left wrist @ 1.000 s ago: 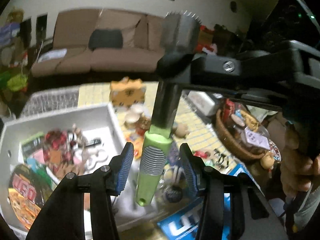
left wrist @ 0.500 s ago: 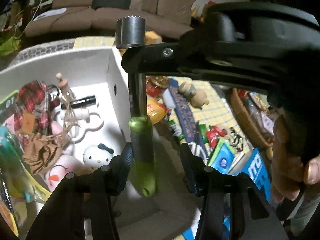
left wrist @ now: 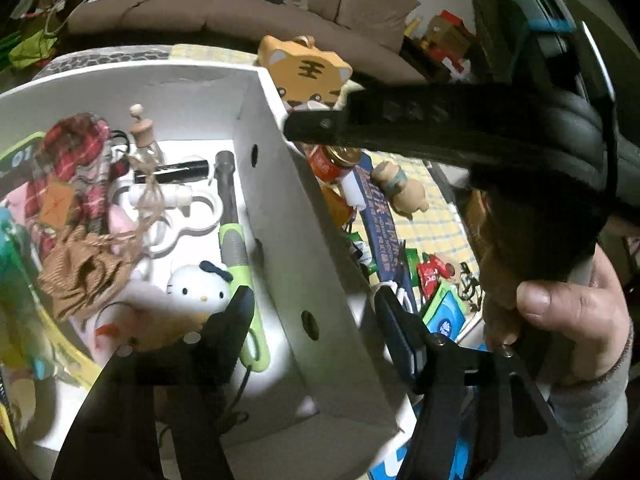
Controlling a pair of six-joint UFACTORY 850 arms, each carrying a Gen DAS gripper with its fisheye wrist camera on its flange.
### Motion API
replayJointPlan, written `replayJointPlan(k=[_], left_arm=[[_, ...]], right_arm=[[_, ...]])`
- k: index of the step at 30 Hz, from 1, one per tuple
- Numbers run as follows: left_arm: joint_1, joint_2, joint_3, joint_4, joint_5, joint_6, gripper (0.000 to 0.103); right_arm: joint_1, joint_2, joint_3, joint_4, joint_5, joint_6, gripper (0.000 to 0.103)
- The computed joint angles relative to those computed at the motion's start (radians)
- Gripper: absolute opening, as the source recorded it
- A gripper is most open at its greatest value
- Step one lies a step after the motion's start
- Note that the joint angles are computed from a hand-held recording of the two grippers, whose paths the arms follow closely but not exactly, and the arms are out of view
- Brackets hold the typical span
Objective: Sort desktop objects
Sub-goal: 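Lift the green-handled roller and carry it over the white box, then lower the roller into the white box and open the right gripper, then move the right tool toward the blue Vinda tissue pack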
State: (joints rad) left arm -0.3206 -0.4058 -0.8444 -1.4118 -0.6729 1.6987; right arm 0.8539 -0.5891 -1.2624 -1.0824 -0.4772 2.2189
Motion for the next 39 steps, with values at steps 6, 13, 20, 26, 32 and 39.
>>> replayJointPlan(k=[6, 13, 20, 26, 32, 39], left_arm=[[0.034, 0.044, 0.029, -0.027, 0.026, -0.008, 0.077], [0.053, 0.123, 0.093, -0.056, 0.119, 0.031, 0.091], [0.087, 0.229, 0.189, -0.103, 0.123, 0.120, 0.103], [0.099, 0.303, 0.254, -0.099, 0.125, 0.133, 0.103], [0.104, 0.377, 0.320, -0.088, 0.124, 0.126, 0.103], [0.086, 0.485, 0.399, -0.101, 0.169, 0.142, 0.103]], right_arm=[[0.031, 0.022, 0.009, 0.014, 0.000, -0.017, 0.018], [0.075, 0.012, -0.014, 0.042, -0.004, -0.038, 0.051], [0.128, 0.021, -0.005, 0.038, -0.021, -0.010, 0.094], [0.180, 0.026, -0.015, 0.089, -0.091, -0.037, 0.103], [0.223, 0.033, -0.010, 0.128, -0.114, -0.033, 0.103], [0.284, 0.065, 0.025, 0.099, -0.148, 0.047, 0.103]])
